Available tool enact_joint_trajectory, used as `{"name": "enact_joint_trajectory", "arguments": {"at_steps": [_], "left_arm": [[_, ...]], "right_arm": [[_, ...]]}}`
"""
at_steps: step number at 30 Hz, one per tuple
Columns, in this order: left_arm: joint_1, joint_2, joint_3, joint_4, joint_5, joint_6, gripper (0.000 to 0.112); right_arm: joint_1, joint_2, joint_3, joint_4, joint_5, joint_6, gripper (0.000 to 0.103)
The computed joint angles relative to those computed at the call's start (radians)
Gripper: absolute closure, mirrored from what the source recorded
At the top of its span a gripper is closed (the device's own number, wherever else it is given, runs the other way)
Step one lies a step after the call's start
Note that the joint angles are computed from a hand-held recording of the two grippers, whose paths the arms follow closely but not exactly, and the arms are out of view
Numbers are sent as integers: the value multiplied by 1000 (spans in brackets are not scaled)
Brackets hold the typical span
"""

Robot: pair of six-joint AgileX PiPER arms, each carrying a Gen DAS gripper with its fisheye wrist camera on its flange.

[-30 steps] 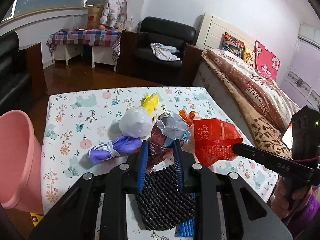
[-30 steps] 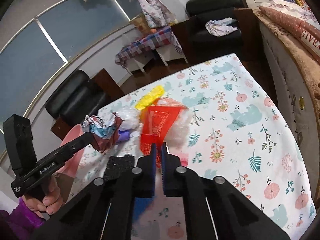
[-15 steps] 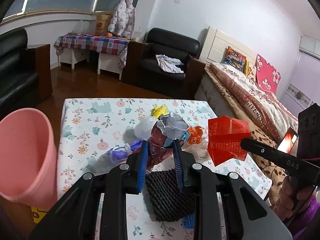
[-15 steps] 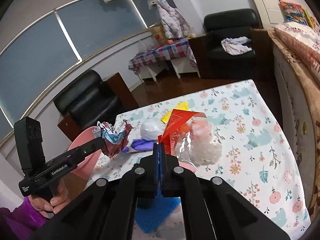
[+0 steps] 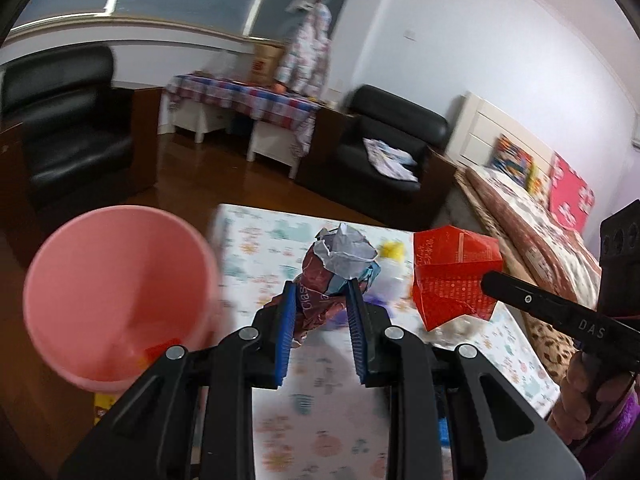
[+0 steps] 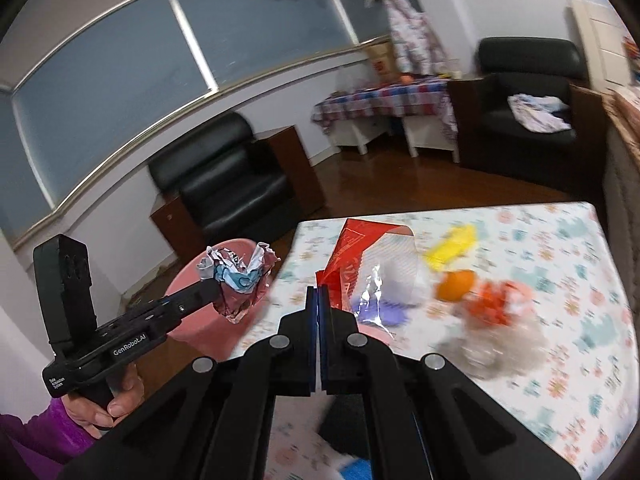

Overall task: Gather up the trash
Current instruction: 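Carry wrappers and red bag over the pink bin and release both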

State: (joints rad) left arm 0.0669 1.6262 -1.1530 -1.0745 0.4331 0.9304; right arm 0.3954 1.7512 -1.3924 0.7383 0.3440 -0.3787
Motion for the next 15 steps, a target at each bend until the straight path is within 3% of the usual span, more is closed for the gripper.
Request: {"name": "enact_joint_trajectory", "arguments": {"at_steps": [7,15], "left_arm": [[133,-16,14,34,-33,-26,87],[221,27,-2,106,-38,-101,87]], "right_arm": [[93,185,-300,-122,95,111,102],[174,477,-790,-254,305,251,102]]}}
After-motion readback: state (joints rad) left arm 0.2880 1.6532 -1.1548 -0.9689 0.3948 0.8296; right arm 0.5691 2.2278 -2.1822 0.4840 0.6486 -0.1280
